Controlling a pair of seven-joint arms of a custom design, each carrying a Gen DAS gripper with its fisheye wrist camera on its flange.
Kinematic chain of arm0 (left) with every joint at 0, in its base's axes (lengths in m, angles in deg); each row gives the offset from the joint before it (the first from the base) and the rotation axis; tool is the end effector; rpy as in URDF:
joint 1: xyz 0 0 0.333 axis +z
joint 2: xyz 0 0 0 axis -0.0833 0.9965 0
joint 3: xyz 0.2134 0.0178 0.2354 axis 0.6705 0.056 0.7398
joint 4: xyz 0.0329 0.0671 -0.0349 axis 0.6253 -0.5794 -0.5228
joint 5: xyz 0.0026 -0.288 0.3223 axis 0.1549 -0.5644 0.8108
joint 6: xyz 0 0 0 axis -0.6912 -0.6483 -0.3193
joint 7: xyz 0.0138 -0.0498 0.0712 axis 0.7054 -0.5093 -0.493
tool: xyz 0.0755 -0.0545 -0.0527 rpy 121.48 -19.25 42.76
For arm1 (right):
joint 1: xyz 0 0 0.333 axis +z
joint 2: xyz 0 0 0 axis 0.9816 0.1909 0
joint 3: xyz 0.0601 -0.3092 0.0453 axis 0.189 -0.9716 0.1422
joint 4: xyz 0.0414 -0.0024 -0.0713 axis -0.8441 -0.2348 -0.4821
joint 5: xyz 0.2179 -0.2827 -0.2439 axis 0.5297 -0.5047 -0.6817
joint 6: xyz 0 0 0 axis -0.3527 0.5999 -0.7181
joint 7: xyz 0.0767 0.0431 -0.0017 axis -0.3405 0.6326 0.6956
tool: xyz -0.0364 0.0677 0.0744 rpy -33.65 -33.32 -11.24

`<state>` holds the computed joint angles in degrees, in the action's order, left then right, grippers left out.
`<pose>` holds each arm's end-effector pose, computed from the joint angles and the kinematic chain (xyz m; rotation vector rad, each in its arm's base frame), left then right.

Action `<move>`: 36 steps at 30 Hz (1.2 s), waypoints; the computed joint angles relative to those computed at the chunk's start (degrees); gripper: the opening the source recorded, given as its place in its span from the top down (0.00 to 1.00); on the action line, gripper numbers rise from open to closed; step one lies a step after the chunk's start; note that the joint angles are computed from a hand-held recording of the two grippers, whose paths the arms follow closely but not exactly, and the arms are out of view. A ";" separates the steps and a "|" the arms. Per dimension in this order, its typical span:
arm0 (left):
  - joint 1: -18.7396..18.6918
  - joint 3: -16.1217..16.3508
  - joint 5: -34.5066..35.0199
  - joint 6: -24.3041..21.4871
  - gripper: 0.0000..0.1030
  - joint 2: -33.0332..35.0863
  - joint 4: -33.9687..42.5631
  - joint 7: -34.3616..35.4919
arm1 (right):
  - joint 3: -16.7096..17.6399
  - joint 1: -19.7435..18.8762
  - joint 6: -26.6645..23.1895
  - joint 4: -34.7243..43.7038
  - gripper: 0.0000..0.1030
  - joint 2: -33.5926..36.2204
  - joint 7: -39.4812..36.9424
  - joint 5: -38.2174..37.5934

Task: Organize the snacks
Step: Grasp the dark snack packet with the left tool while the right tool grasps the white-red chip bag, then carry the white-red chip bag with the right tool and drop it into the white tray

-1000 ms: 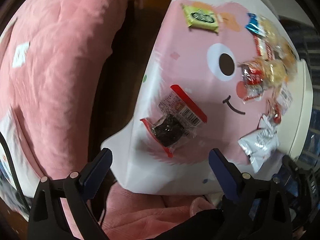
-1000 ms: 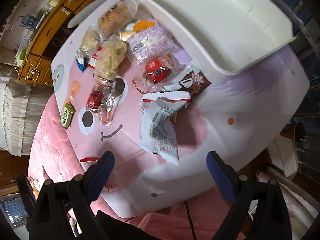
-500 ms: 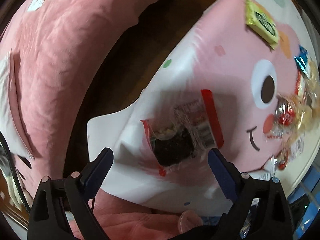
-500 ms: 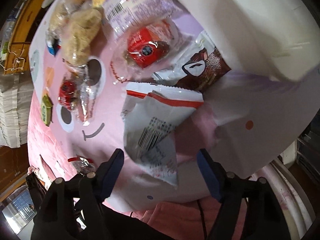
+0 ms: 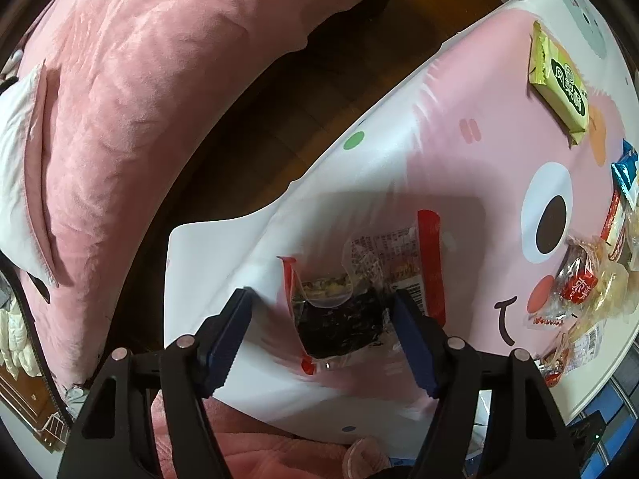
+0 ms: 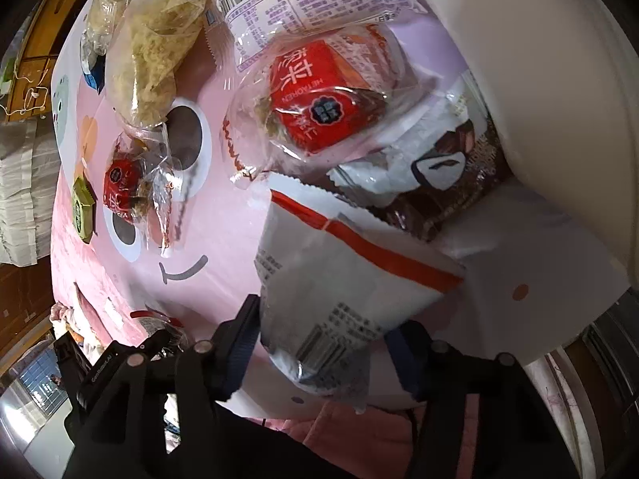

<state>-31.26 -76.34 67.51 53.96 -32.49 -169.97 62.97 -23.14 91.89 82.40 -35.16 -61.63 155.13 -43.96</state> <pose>0.3838 -0.4792 0.3328 2.7862 -0.3102 0.0005 0.6104 0.2314 0.3676 2.0727 -2.0446 -0.6445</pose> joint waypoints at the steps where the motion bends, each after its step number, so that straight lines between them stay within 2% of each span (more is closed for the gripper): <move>1: 0.05 0.10 0.22 -0.57 0.36 0.14 0.51 -0.12 | 0.01 -0.02 -0.19 0.32 0.45 0.32 0.02 0.04; 6: 0.08 0.60 1.96 -3.04 0.57 0.15 1.98 -0.84 | -0.04 -0.39 -0.14 -0.26 0.51 -0.09 -0.28 0.45; 8: 0.09 0.76 2.66 -3.78 0.59 0.09 2.45 -0.78 | -0.10 -0.50 0.37 -0.59 0.53 -0.40 -0.47 0.64; 15: 0.25 0.11 0.01 -1.99 0.60 -0.33 1.71 2.60 | -0.43 -0.43 2.23 -3.17 0.54 -2.88 0.29 0.35; 20: -0.24 0.57 1.63 -3.90 0.60 -1.60 2.19 4.15 | -0.50 -0.17 4.60 -7.14 0.54 -6.69 0.58 0.88; 28: -2.34 2.28 11.37 -8.18 0.60 -6.67 2.27 4.09 | -0.58 1.47 11.23 -15.23 0.54 -15.56 -0.26 3.06; 36: -4.38 3.07 22.70 -13.14 0.60 -9.27 6.08 8.45 | -1.29 4.57 22.45 -25.64 0.54 -27.62 -3.28 5.95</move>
<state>-35.64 -73.27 90.21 40.82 -41.76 -163.89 71.42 -24.43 96.46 104.85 -60.79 -89.25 151.85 -38.01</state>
